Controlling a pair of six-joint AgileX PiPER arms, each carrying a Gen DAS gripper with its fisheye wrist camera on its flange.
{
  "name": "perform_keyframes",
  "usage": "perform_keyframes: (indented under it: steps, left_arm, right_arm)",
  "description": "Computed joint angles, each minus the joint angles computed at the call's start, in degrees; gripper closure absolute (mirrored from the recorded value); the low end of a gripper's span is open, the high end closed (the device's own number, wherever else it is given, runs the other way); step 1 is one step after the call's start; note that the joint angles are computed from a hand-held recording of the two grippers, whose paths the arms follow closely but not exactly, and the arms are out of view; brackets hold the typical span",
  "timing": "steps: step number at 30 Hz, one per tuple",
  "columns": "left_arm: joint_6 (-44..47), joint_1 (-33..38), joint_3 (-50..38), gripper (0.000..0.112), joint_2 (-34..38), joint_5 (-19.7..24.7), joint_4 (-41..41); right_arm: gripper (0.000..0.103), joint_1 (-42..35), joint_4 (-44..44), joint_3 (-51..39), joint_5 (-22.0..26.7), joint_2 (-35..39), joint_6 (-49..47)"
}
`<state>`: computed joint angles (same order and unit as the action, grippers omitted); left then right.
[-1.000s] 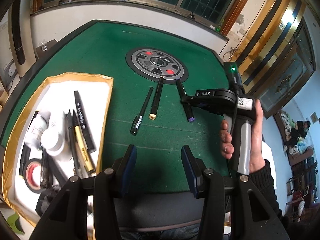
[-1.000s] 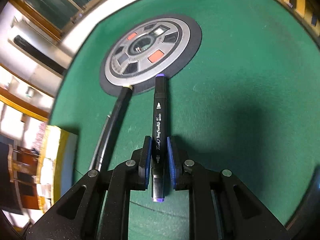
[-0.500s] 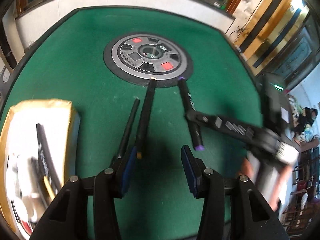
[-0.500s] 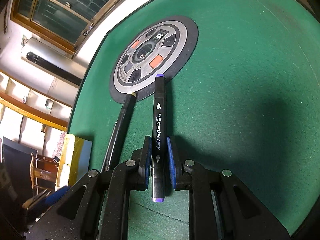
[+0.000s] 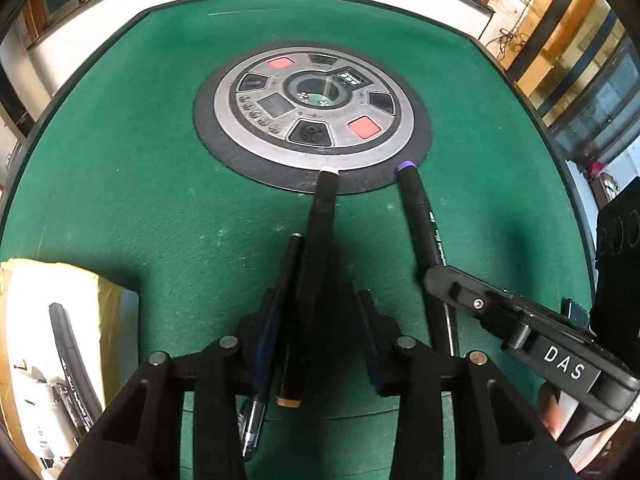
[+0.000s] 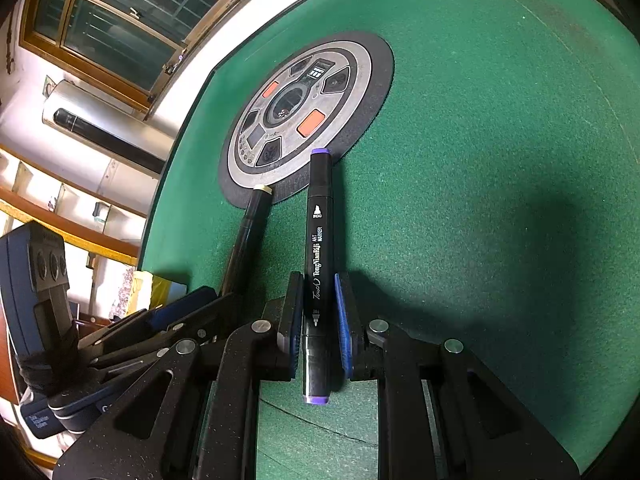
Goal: Organize rigid objects
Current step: 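Grasp the gold-capped black marker with the left gripper and lift it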
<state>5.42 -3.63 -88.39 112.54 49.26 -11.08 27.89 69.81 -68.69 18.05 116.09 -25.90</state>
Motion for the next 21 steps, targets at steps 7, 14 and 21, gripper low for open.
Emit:
perform_keyframes:
  steps: [7,14,21]
  left_arm:
    - [0.7,0.1,2.1,0.075,-1.9,0.1,-1.8]
    - [-1.9,-3.1,4.2,0.075,-2.9,-3.6,2.8]
    - [-1.4,-1.0,0.5,0.075,0.1,-2.0,1.0]
  right_arm:
    - [0.088,-0.1,1.9,0.1,0.1,0.2,-1.9]
    - [0.088,0.2,-0.3,-0.3,-0.4,0.3,0.3]
    - [0.088,0.1,1.5,0.0,-0.4,0.3,-1.5]
